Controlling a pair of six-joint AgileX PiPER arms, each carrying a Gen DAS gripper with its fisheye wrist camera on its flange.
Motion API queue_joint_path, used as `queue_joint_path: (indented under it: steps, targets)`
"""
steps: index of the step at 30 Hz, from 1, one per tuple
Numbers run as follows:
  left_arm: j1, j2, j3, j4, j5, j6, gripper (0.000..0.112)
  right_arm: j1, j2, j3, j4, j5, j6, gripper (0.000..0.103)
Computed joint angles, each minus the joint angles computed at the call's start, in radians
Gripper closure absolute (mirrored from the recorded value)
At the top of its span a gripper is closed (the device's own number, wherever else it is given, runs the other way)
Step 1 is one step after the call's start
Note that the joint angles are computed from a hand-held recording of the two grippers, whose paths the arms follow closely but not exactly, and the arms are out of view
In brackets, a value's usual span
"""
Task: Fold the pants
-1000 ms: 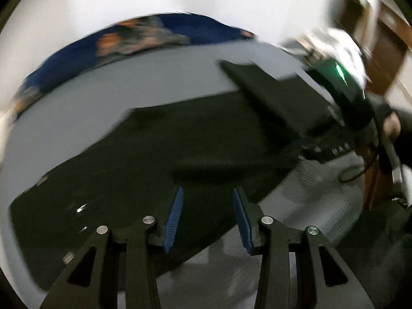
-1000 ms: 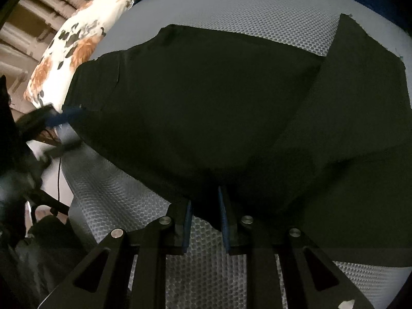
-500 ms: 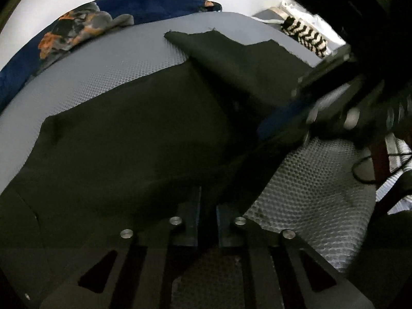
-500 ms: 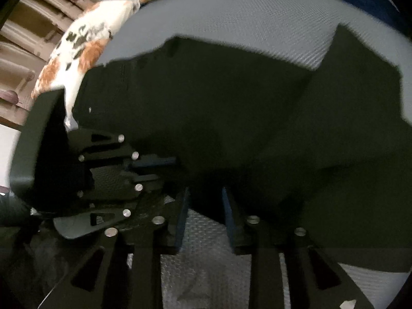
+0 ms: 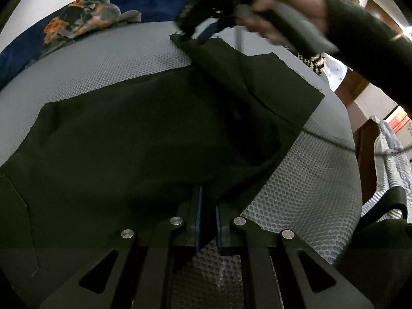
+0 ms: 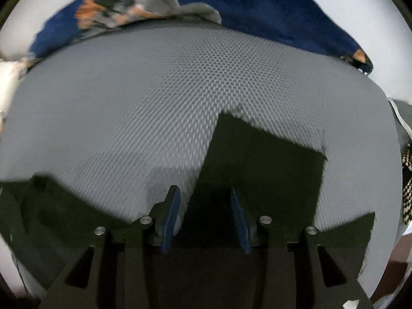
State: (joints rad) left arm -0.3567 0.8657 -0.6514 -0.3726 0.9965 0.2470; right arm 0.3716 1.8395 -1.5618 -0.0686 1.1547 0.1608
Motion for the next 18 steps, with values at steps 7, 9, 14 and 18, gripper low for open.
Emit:
queue_joint_path:
  steps: [7, 9, 14, 18]
  targets:
    - [-0.001, 0.009, -0.003, -0.001, -0.001, -0.006, 0.103, 0.035, 0.079, -0.094, -0.106, 0.038, 0.057, 0.095]
    - [0.001, 0.011, -0.004, -0.004, 0.002, -0.004, 0.103, 0.016, 0.021, -0.043, -0.108, -0.002, 0.033, 0.098]
    - [-0.001, 0.011, -0.001, -0.001, -0.005, -0.005, 0.103, -0.123, -0.210, 0.145, -0.053, -0.095, -0.024, 0.099]
    - [-0.021, 0.010, 0.000, 0.013, -0.013, -0.028, 0.103, -0.328, -0.378, 0.306, -0.003, -0.091, -0.095, 0.099]
